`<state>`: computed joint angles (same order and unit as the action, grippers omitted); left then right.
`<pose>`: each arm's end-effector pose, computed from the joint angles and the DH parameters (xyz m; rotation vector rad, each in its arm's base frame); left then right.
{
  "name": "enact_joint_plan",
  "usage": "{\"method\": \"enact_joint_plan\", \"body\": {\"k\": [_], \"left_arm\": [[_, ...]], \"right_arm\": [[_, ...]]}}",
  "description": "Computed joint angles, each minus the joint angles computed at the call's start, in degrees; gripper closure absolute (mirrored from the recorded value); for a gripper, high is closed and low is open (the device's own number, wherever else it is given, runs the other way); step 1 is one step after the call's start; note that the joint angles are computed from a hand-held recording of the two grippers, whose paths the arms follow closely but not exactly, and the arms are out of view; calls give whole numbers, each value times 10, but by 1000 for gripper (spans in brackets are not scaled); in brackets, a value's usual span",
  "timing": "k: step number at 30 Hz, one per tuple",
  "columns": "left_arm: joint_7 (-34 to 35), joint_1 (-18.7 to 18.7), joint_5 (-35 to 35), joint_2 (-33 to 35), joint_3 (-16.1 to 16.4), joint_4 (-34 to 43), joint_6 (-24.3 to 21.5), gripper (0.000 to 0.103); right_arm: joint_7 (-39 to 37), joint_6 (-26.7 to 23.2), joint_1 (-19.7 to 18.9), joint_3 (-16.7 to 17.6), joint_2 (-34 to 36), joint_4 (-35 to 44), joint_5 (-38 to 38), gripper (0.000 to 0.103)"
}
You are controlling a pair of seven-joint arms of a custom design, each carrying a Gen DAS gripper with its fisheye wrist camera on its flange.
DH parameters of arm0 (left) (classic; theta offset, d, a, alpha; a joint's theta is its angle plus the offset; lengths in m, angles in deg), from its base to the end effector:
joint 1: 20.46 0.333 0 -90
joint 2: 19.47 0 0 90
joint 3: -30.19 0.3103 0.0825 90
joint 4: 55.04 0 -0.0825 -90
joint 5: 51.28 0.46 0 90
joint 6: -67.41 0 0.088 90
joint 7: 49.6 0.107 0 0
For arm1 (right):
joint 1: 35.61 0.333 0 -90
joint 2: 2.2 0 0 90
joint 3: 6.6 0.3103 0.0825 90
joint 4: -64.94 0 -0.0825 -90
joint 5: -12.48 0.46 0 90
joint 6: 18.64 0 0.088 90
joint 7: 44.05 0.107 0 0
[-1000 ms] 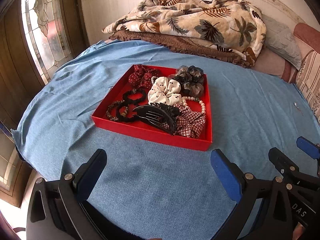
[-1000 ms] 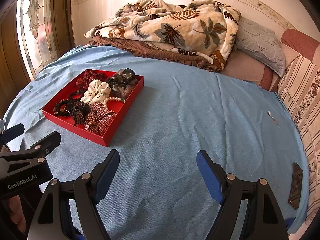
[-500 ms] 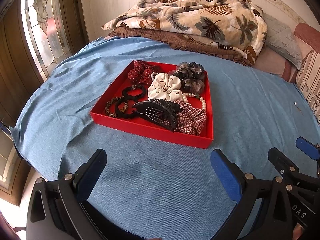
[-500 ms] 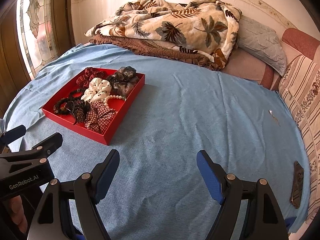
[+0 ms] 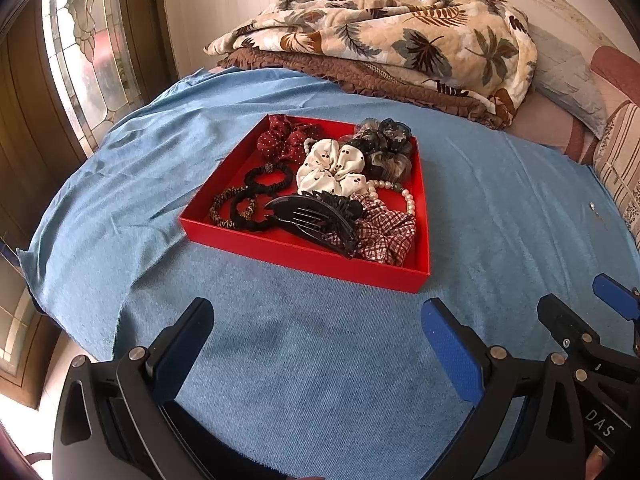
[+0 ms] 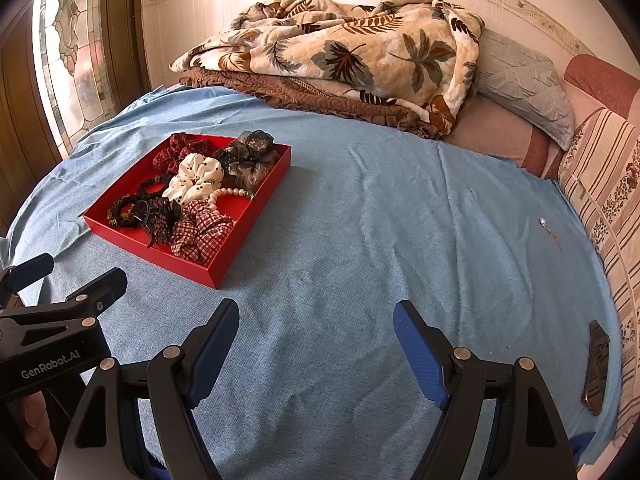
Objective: Organize jewelry
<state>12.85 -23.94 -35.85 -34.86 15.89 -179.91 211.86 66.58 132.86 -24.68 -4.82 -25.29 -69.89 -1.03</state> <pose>0.5618 -0.1914 0.5356 -1.8210 1.8447 -0.5911 0.5329 0.1276 0.5302 -1.8291 1.7738 -0.6601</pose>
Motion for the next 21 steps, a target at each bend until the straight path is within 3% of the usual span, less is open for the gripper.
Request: {"method": "enact_joint_plan", "body": {"k": [21], "left_arm": [[6,0,-12,3,5,-1,-5,0]], "right_arm": [[4,3,4,4,2,-2,-2,19]]}}
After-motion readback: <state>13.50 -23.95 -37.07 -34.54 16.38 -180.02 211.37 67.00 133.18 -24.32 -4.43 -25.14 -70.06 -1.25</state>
